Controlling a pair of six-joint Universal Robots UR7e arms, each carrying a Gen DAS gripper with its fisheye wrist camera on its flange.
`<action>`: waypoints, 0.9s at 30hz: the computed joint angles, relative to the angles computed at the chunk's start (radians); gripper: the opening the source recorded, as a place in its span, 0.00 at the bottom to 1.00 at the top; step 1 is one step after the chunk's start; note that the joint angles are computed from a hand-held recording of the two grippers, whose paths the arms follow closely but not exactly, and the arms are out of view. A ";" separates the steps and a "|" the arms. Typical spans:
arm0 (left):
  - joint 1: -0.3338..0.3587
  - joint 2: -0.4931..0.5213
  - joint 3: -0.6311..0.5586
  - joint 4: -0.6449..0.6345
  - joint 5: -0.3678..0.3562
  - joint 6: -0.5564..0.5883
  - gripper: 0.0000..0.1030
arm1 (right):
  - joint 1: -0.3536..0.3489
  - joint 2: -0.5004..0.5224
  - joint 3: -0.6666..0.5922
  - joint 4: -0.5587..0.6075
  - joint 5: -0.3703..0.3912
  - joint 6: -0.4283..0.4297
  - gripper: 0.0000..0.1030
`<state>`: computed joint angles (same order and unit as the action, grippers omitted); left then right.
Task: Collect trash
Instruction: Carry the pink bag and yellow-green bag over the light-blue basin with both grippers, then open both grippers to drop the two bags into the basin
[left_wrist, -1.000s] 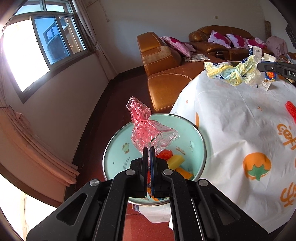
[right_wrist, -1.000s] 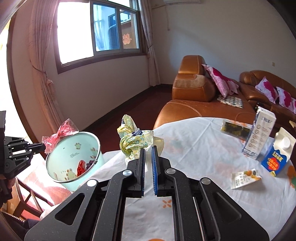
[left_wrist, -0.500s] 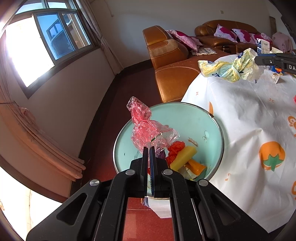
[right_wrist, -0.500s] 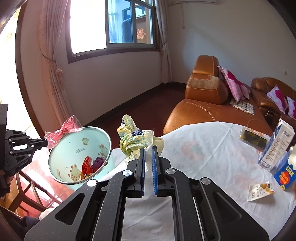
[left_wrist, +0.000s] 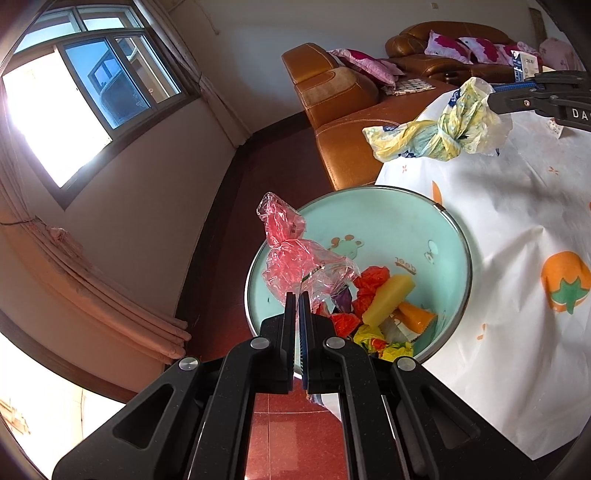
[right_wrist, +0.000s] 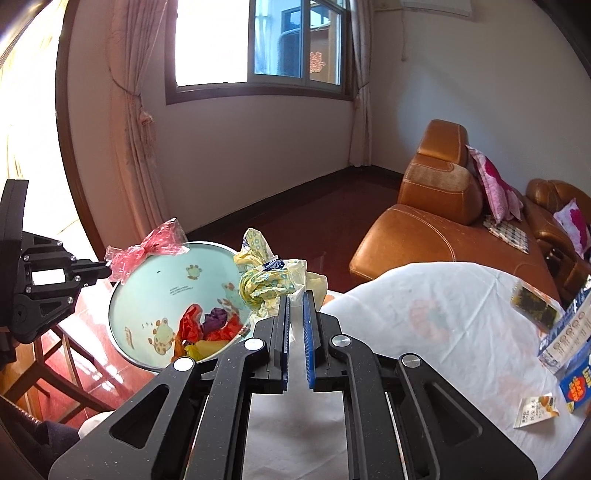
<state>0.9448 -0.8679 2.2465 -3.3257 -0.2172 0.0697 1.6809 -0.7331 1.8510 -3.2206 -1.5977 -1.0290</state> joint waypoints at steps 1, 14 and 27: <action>0.001 0.000 0.001 -0.003 0.003 0.003 0.02 | 0.003 0.003 -0.001 0.000 -0.002 -0.003 0.08; 0.007 0.014 -0.003 -0.004 0.046 0.042 0.02 | 0.039 0.038 -0.005 -0.005 -0.026 -0.052 0.08; 0.009 0.010 -0.006 0.043 0.063 0.020 0.05 | 0.053 0.058 -0.011 -0.001 -0.033 -0.065 0.08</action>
<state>0.9541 -0.8582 2.2407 -3.2824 -0.1544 0.0900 1.7334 -0.6755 1.8398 -3.2220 -1.6308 -1.0941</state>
